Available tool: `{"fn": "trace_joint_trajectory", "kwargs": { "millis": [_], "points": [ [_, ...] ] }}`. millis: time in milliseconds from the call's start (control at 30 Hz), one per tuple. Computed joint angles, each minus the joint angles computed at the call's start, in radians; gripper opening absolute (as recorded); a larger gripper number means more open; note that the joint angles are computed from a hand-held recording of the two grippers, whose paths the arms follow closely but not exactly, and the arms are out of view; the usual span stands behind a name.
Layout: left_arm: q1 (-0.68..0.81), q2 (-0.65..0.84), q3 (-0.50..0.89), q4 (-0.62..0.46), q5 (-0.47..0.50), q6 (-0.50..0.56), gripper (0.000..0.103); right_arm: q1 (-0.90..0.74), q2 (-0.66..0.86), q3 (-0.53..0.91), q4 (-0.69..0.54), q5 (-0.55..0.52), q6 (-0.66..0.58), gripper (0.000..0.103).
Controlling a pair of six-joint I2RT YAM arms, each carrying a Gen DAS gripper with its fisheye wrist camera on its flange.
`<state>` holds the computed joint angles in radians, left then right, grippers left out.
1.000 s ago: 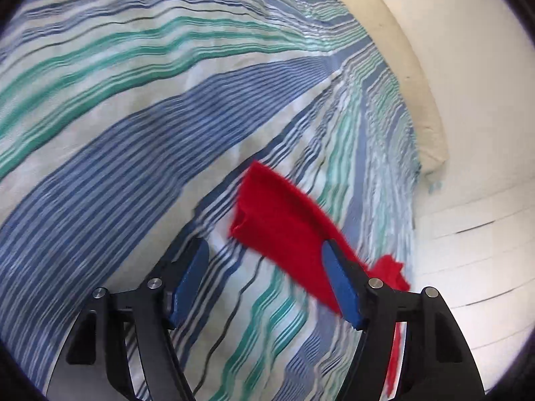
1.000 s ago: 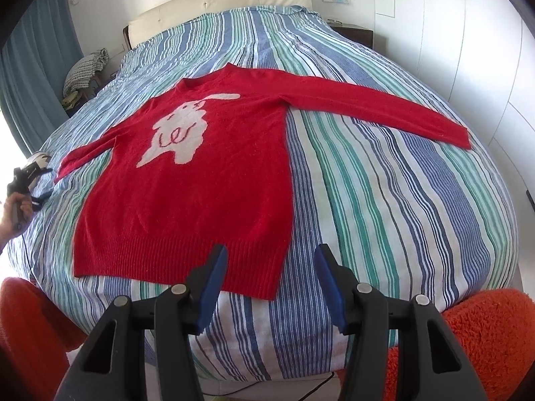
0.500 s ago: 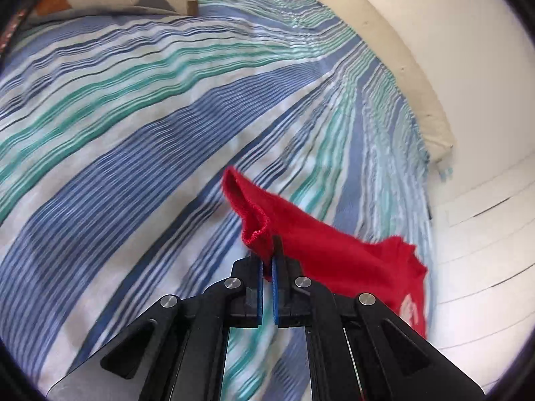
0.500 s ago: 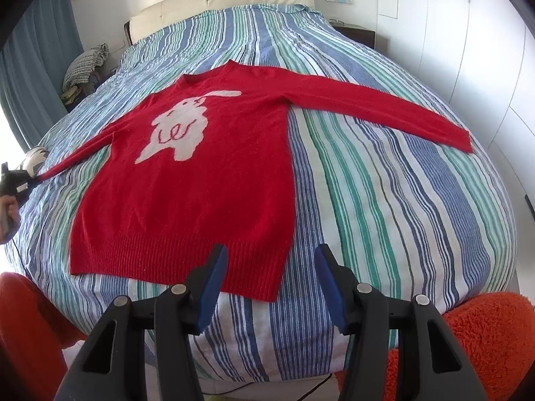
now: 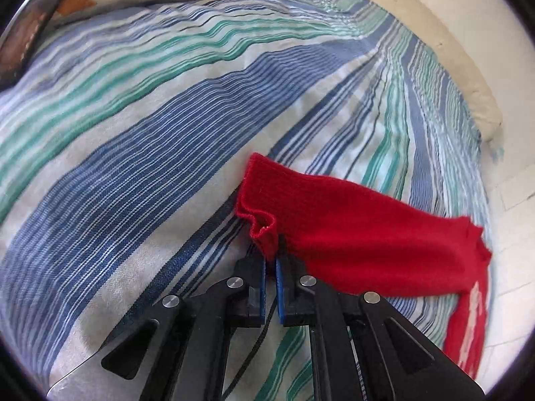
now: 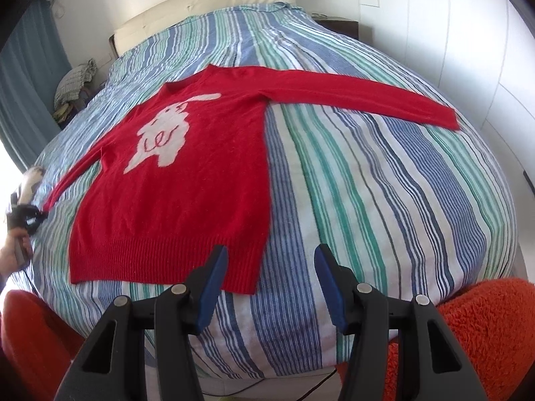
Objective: Fold small clothes
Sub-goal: 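Grasp the other sleeve cuff with the left gripper and pull it outward, then release the sleeve and bring both grippers to the sweater hem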
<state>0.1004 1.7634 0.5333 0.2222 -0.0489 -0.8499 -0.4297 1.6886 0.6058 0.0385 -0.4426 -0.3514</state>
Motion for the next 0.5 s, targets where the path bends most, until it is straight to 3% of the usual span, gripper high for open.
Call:
{"fn": "trace_joint_trajectory", "kwargs": {
  "millis": [33,67,100,133,167,233,300,367,500],
  "points": [
    [-0.033,-0.039,0.019,-0.084,-0.032,0.006,0.019,-0.013,0.003,0.012,-0.014,-0.012,0.007,0.060],
    [-0.067,-0.074,0.030,-0.149,-0.069,0.001,0.037,-0.021,0.002,0.021,-0.021,-0.018,0.018,0.070],
    [-0.132,-0.134,0.037,-0.233,-0.135,-0.013,0.048,-0.031,0.001,0.031,-0.027,-0.022,0.028,0.075],
    [-0.199,-0.187,0.036,-0.288,-0.195,-0.031,0.067,-0.037,-0.002,0.041,-0.030,-0.025,0.041,0.080],
    [-0.312,-0.252,0.042,-0.370,-0.286,-0.062,0.078,-0.038,-0.007,0.049,-0.028,-0.026,0.049,0.080],
    [-0.490,-0.298,0.088,-0.493,-0.397,-0.118,0.081,-0.018,-0.017,0.076,-0.037,-0.018,0.043,0.080],
    [-0.669,-0.286,0.159,-0.557,-0.434,-0.161,0.082,0.011,-0.020,0.099,-0.055,-0.035,0.020,0.080],
    [-0.812,-0.220,0.237,-0.527,-0.425,-0.174,0.083,0.063,-0.017,0.130,-0.088,-0.049,-0.009,0.079],
    [-0.954,0.006,0.431,-0.409,-0.341,-0.120,0.085,0.185,0.052,0.177,-0.127,-0.056,-0.079,0.077]
  ]
}}
